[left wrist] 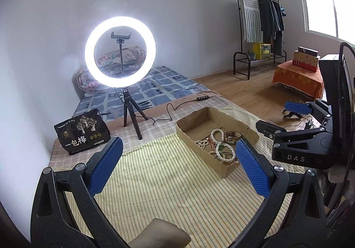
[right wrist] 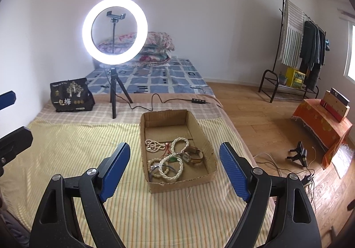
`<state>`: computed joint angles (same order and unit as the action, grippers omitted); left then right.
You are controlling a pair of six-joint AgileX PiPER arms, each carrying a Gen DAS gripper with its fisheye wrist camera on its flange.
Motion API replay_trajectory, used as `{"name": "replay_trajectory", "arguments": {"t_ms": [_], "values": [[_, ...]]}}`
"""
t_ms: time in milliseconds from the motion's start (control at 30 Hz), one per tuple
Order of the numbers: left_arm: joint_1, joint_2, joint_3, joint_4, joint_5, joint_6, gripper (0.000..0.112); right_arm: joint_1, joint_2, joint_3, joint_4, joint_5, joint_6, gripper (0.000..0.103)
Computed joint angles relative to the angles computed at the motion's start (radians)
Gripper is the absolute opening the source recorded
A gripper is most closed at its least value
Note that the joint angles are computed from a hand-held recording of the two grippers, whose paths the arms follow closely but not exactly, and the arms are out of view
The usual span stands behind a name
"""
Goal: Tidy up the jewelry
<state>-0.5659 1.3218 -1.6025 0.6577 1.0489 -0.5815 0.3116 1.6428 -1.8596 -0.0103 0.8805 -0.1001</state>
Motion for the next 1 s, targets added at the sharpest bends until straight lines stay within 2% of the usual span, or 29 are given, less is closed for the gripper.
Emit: {"name": "replay_trajectory", "arguments": {"t_ms": [1000], "values": [[-0.022, 0.006, 0.002, 0.020, 0.003, -0.015, 0.103, -0.007, -0.003, 0.001, -0.002, 0.005, 0.004, 0.083]]}}
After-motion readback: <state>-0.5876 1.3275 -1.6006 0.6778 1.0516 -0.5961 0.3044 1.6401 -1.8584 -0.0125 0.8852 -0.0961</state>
